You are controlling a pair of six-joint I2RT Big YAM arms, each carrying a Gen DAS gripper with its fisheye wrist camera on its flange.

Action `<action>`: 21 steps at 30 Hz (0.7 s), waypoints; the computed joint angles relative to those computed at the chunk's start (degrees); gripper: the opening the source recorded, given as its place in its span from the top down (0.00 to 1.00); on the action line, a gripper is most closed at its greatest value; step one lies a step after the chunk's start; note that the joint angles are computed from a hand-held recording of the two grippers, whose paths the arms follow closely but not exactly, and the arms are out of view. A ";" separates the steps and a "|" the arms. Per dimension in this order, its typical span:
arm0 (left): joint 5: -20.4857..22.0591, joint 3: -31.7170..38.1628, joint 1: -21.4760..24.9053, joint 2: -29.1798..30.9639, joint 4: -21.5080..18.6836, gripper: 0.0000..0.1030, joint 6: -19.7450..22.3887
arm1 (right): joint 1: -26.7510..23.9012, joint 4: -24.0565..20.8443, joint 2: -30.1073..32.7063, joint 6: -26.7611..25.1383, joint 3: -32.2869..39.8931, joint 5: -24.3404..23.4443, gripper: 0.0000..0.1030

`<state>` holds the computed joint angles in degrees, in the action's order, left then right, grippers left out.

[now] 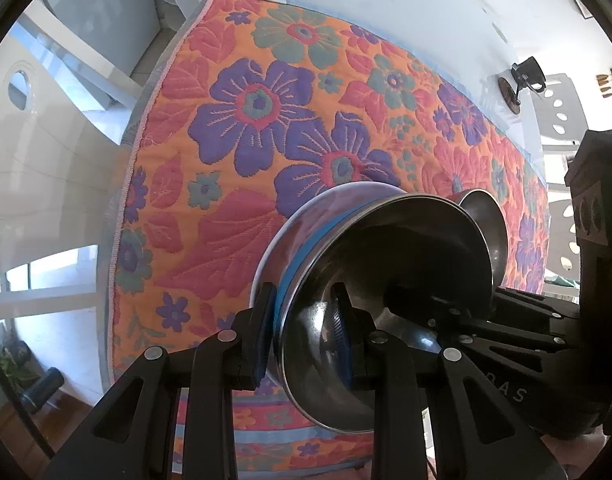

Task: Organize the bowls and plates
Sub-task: 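Lower the blue steel bowl into the pink bowl with both grippers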

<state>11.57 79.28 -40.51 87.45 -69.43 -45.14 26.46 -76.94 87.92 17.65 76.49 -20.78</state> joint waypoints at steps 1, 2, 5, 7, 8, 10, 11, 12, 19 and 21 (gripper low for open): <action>0.13 -0.07 0.07 -0.06 0.08 0.78 0.05 | -0.01 0.05 0.05 0.06 -0.02 -0.02 0.77; 0.20 -0.13 0.14 -0.10 0.14 0.78 0.06 | 0.02 0.11 0.12 0.16 0.00 -0.03 0.77; -0.16 0.08 0.09 -0.04 -0.14 0.78 0.10 | -0.06 0.50 0.14 0.38 0.06 -0.14 0.77; -0.37 0.26 0.04 -0.01 -0.29 0.78 0.26 | -0.15 0.43 0.03 0.21 0.06 -0.07 0.77; -0.43 0.36 0.02 0.07 -0.40 0.78 0.38 | -0.15 0.40 0.07 0.14 0.12 0.11 0.77; -0.72 0.60 -0.11 0.25 -0.78 0.77 0.48 | -0.27 0.20 -0.11 0.16 0.15 0.29 0.77; -0.86 0.68 -0.18 0.33 -0.90 0.75 0.39 | -0.35 0.08 -0.11 0.14 0.17 0.28 0.77; -0.74 0.59 -0.16 0.31 -0.77 0.74 0.31 | -0.44 -0.09 -0.21 0.16 0.19 0.27 0.77; -1.12 1.21 -0.75 1.04 -1.72 0.74 0.55 | -0.76 -0.53 -0.76 0.03 0.08 1.22 0.77; -1.22 1.43 -0.82 1.21 -1.93 0.74 0.61 | -0.73 -0.82 -0.79 0.02 0.08 1.29 0.77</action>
<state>10.35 80.71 -41.32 88.66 -71.36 -44.53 25.73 -77.75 87.12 17.67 76.57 -19.48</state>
